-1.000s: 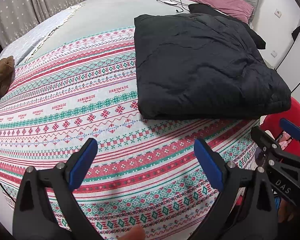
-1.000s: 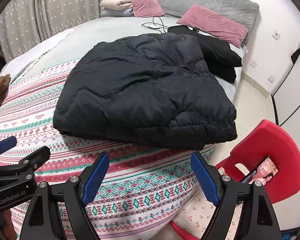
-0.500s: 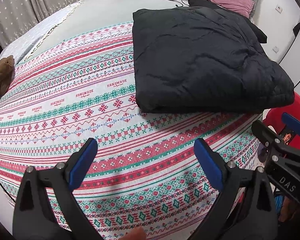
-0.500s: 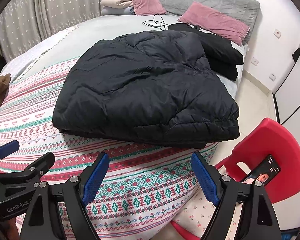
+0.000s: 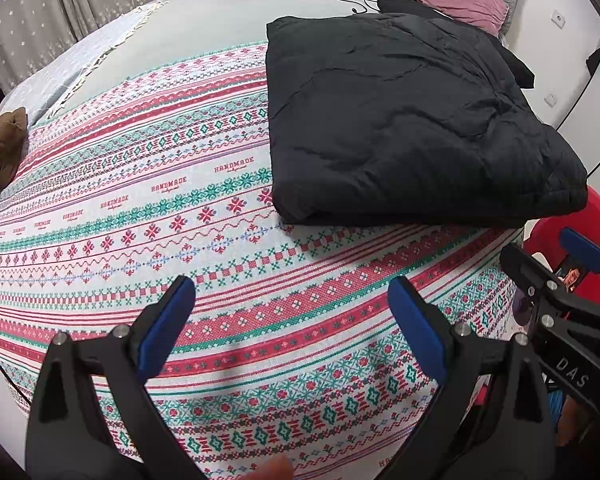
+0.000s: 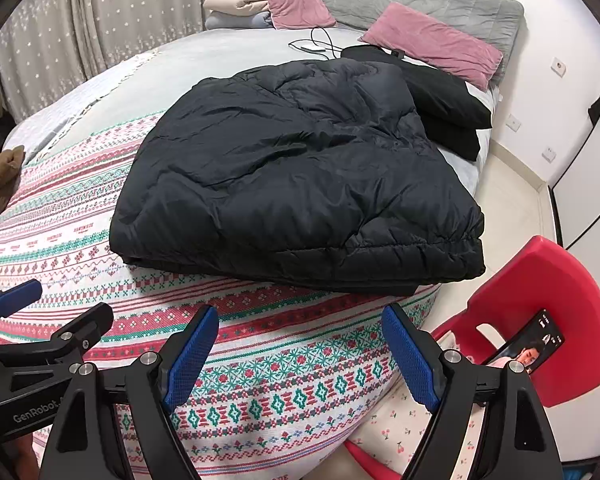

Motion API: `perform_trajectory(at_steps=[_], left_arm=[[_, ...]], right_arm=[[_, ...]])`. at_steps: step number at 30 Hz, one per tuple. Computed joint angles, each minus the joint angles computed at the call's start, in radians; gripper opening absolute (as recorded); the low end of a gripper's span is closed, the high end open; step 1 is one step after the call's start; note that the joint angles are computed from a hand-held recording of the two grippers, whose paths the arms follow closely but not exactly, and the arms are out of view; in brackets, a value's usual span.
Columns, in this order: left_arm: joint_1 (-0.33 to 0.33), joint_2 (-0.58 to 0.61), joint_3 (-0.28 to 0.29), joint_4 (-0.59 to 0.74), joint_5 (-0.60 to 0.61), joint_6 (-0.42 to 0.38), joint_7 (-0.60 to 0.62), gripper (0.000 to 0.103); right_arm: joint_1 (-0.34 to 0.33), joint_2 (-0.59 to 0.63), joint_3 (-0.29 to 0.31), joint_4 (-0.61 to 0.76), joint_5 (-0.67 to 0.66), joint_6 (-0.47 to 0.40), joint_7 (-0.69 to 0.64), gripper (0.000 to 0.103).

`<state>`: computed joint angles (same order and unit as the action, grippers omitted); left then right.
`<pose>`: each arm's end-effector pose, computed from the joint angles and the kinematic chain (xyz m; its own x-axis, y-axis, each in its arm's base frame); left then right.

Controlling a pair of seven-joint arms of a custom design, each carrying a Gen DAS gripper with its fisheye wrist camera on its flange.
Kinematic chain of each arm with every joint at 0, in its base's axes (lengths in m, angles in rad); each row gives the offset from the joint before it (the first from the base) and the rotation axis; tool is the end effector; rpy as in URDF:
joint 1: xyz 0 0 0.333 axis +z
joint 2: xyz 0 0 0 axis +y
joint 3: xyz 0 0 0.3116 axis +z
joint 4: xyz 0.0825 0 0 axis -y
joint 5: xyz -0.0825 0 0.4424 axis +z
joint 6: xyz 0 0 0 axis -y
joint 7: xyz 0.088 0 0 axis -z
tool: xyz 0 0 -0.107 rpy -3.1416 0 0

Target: Fold large clothes

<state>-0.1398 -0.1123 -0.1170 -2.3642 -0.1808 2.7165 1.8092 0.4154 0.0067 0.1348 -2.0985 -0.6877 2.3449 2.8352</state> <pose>0.5519 -0.1384 0.3804 -0.3476 -0.9374 0.0197 -0.8378 0.3011 -0.4555 0.5335 0.3160 0.4096 -0.2975 -0.9523 0.0681 -0.8072 0.2127 -0.5507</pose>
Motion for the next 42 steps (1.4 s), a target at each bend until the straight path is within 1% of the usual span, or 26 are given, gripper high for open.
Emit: perform_trajectory(at_steps=[19,42], left_arm=[[0.009,0.004,0.003,0.007,-0.003,-0.013,-0.006,0.097],[0.012,-0.004,0.003,0.005,-0.011,-0.019,-0.010,0.097]], right_arm=[[0.010,0.026,-0.008,0.025,0.015,0.002,-0.040,0.085],[0.015,0.031,-0.011,0.030,0.015,0.003,-0.045,0.085]])
